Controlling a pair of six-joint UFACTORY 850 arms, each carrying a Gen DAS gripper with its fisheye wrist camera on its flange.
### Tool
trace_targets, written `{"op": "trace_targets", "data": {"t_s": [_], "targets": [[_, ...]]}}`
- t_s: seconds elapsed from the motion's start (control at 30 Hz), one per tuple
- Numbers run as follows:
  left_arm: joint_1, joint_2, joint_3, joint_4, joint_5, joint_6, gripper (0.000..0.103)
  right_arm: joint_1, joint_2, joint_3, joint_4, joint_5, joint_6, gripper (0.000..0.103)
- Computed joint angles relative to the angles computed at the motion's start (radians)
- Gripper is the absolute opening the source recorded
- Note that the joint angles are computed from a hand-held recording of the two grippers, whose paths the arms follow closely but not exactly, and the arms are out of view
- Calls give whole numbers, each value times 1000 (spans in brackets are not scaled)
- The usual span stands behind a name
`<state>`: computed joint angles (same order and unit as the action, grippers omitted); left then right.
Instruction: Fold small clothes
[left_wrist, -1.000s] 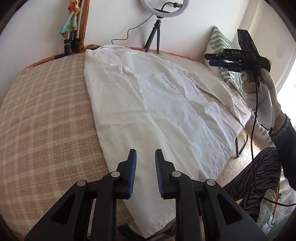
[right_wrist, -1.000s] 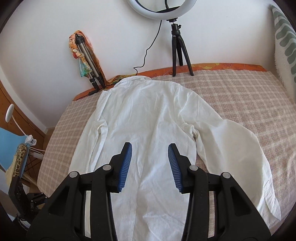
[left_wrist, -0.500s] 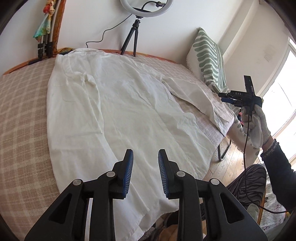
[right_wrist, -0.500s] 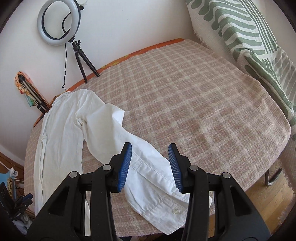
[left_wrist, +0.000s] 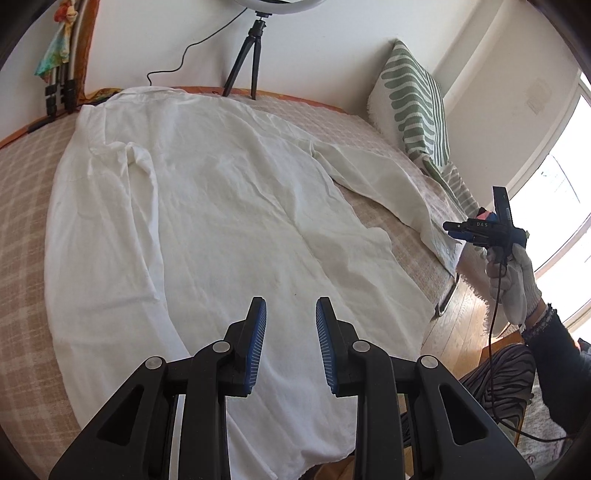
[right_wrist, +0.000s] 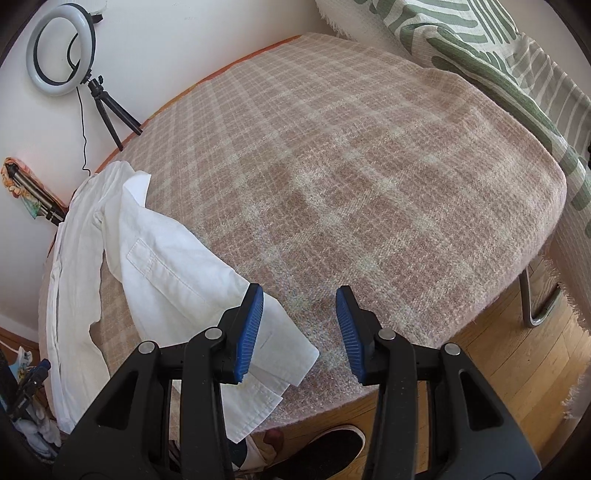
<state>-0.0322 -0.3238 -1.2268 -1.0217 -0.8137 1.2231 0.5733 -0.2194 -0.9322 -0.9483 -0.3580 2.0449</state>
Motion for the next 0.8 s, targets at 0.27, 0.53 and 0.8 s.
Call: {"op": "trace_targets", "data": {"t_s": [0.27, 0.53, 0.8], "targets": [[-5, 13, 14, 8, 20, 7, 26, 13, -23, -17, 30, 15, -34, 43], [8, -2, 17, 3, 24, -22, 26, 38, -42, -64, 18, 6, -35, 6], [9, -2, 11, -30, 9, 2, 26, 113, -19, -122, -288, 0, 267, 5]]}}
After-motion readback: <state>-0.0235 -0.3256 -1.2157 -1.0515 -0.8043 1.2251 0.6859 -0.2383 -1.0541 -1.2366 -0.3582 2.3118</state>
